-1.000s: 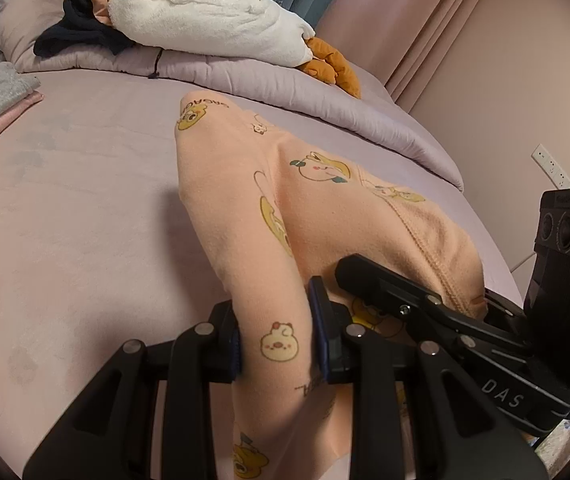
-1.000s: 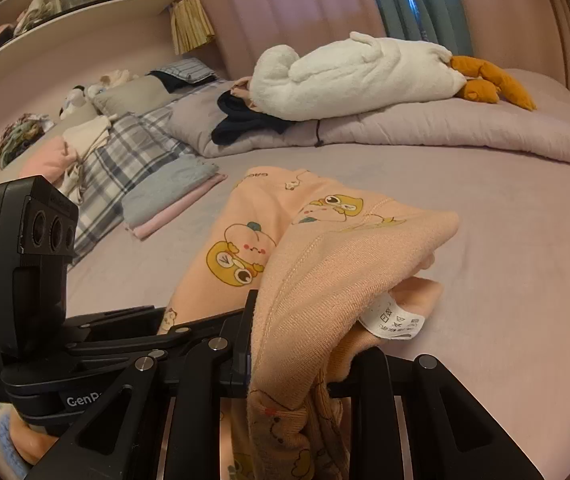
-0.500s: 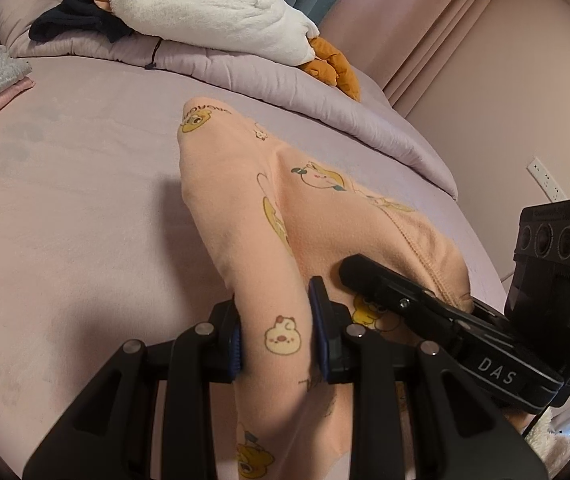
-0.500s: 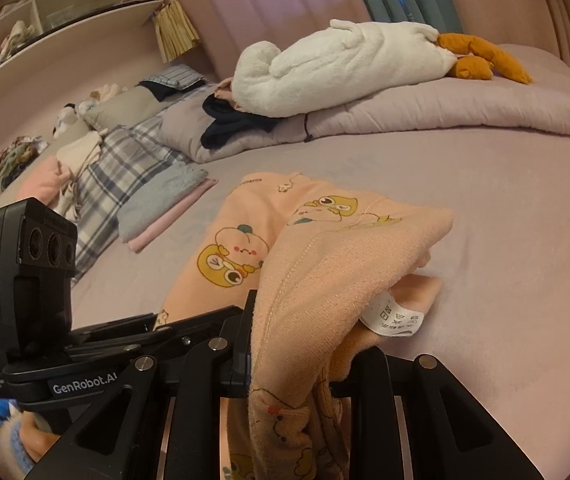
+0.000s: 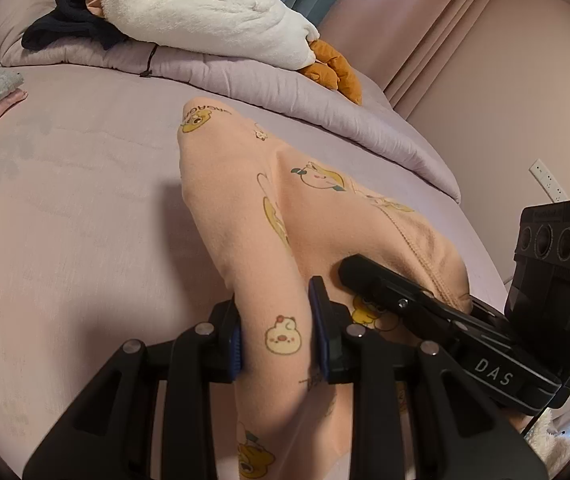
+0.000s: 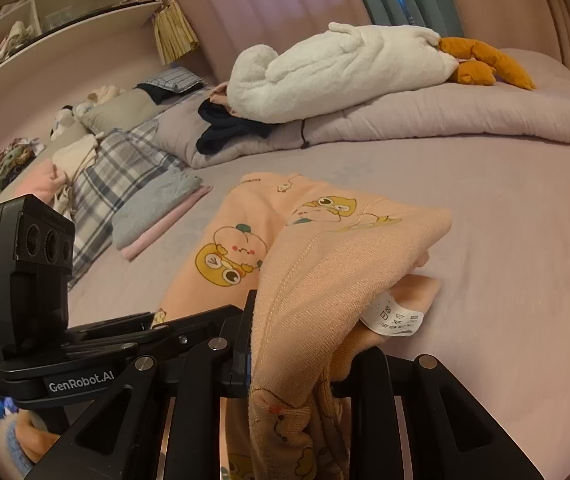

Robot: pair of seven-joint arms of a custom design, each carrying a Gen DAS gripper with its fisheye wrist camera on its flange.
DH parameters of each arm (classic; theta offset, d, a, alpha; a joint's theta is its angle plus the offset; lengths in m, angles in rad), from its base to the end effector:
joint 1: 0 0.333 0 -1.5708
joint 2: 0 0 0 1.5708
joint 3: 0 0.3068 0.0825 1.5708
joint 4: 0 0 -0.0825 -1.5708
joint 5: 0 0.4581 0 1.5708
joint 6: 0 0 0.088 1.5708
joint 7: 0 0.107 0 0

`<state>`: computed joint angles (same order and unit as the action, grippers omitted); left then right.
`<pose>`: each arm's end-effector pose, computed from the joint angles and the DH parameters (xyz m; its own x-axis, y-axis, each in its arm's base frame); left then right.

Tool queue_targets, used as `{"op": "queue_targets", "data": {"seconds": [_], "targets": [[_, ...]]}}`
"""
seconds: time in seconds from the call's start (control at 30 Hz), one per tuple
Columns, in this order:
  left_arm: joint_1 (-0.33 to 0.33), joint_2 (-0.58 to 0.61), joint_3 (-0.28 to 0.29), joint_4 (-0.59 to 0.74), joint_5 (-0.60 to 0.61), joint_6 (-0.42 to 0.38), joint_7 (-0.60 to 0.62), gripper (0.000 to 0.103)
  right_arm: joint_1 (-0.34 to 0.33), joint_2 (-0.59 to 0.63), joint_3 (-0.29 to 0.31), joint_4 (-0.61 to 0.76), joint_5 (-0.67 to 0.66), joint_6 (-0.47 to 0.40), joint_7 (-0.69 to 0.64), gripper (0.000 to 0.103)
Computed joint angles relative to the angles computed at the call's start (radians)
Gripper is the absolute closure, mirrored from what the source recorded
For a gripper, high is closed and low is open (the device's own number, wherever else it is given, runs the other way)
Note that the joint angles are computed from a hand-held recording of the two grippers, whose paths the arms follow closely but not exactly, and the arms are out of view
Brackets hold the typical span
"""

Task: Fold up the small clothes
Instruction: 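Fold the held edge over the bundle with both tools, lowering it onto the shirt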

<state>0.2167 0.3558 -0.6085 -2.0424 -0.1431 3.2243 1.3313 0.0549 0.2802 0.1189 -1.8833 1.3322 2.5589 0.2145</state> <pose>0.6538 -0.2308 0.3405 -0.0733 -0.8845 0.4608 -0.7265 -0.2692 -0.6323 0.6987 0.1046 0.3443 0.5726 -0.7466 -0.3386 -0.6347 -0.1422 -0.7596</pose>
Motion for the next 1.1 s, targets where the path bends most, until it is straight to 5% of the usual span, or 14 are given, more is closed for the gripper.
{"op": "queue_targets", "data": {"seconds": [0.17, 0.33, 0.57, 0.8, 1.1], "targets": [[-0.043, 0.019, 0.045, 0.035, -0.007, -0.036, 0.004, 0.077, 0.000, 0.023, 0.000, 0.027, -0.026, 0.005, 0.019, 0.079], [-0.034, 0.059, 0.032, 0.074, -0.063, -0.082, 0.044, 0.077, -0.010, 0.064, 0.001, 0.067, -0.092, -0.015, 0.106, 0.079], [-0.171, 0.074, 0.180, 0.119, -0.109, -0.166, 0.032, 0.076, -0.025, 0.129, 0.006, 0.125, -0.253, -0.047, 0.281, 0.079], [-0.195, 0.074, 0.215, 0.120, -0.159, -0.187, 0.062, 0.070, -0.058, 0.156, 0.023, 0.149, -0.317, -0.071, 0.365, 0.079], [-0.322, 0.058, 0.357, 0.115, -0.074, -0.206, -0.046, 0.058, -0.092, 0.185, 0.027, 0.174, -0.350, -0.143, 0.472, 0.072]]}}
